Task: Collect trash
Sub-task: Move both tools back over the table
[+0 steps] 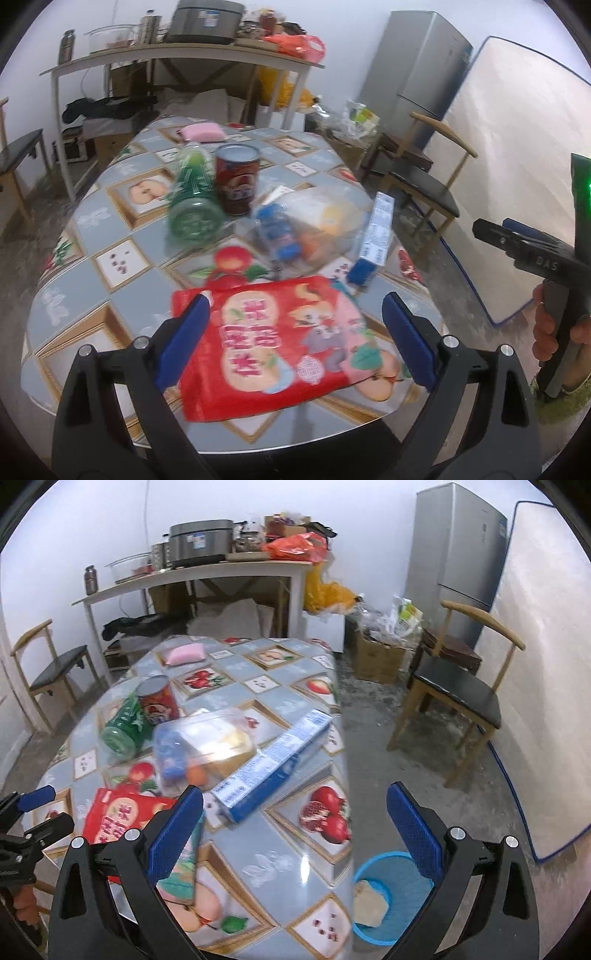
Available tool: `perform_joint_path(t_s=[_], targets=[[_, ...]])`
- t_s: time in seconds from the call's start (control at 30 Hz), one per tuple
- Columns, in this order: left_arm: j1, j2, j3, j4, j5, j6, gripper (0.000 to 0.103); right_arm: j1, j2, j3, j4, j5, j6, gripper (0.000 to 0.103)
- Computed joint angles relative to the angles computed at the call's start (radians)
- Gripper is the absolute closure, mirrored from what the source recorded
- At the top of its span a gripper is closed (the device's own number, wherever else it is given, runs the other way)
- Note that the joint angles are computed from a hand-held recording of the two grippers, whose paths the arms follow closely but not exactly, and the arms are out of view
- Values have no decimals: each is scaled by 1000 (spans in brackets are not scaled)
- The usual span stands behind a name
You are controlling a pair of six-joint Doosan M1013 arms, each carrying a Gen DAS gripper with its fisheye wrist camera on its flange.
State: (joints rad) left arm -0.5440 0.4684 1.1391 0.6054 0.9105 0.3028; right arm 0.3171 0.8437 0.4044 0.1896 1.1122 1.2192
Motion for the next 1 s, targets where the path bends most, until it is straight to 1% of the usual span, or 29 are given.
perform_joint_path(t_s=[0.2, 0.53, 0.8, 0.93, 1.0], targets=[[9, -33, 62, 4, -4, -73, 11, 18, 11, -25, 18, 24, -13, 6], [10, -61, 112, 26, 10, -133, 8, 29, 12, -28, 56, 38, -20, 6], [14, -91, 168, 7, -32, -174, 8, 21, 10, -13, 107, 52, -12, 6], [5, -114, 214, 72, -57, -238, 8, 15, 0, 9, 151, 56, -15, 6], [5, -124, 238, 85, -85, -251, 8, 12, -6, 20, 168, 56, -24, 6]])
